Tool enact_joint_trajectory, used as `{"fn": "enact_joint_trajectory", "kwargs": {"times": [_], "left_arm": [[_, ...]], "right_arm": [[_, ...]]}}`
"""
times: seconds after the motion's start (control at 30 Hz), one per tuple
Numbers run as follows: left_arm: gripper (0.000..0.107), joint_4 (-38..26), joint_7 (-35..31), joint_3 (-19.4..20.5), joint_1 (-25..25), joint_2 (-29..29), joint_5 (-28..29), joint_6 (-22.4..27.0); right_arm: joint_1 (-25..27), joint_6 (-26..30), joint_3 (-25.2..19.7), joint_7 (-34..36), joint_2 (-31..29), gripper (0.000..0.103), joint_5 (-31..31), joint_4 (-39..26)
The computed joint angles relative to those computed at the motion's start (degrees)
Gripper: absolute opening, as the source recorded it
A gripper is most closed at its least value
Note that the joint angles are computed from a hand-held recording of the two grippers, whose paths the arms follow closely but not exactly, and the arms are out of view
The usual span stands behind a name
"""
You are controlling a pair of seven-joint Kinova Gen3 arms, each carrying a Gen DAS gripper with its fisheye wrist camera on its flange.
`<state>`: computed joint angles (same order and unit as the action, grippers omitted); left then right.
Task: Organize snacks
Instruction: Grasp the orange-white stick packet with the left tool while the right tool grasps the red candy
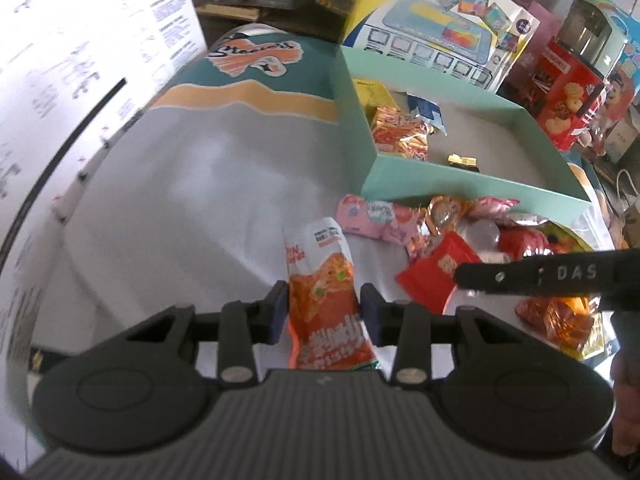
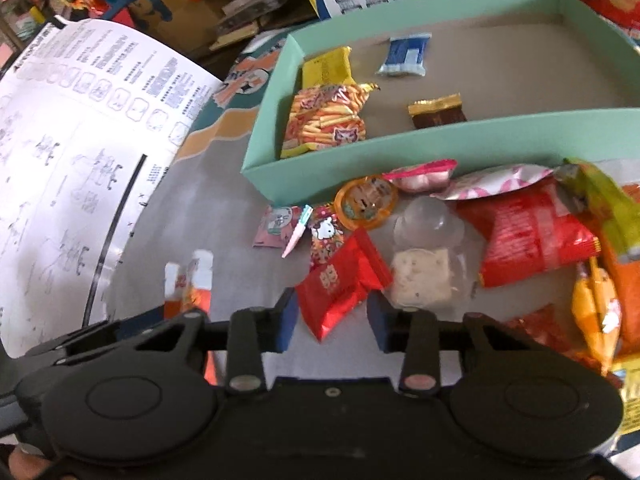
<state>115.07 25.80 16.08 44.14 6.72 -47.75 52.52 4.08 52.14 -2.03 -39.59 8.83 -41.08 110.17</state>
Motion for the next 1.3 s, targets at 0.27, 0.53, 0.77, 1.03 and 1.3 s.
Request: {"fn": "enact_joint_trajectory", "kwargs": {"times": [0.27,0.53,0.77,1.03,1.3], "left_arm": [[0.062,3.0,1.2,-1.4,-1.8,-0.1,2.1,-2.9],[0.071,3.7,1.7,0.3,-1.5,-0.9,3.8,-0.7],[0.074,0.1,-4.6,0.4,-0.8,1.5,6.3,2.3],[0.033,-1.6,-8.6,-0.6,1.6,1.3,7.6,3.3],[0.033,-3.9,-7.3,1.2,0.6,-1.4,5.7,6.2]], "right_arm": [[-5.3,-5.6,-2.3,-9.0,1.1,0.039,5.6,-0.4],[-9.4,-14.5,-4.4,-6.0,-2.3,0.037,10.8,4.8],[-9.1,-13.2,-3.6,0.6,-3.7,0.037,10.0,6.3],[-6.8,-9.1,-0.9,6.6,-4.9,0.034,4.7,6.6],[-1.1,-1.3,2.6,12.4,-4.9,0.034,-1.9,4.0]]}}
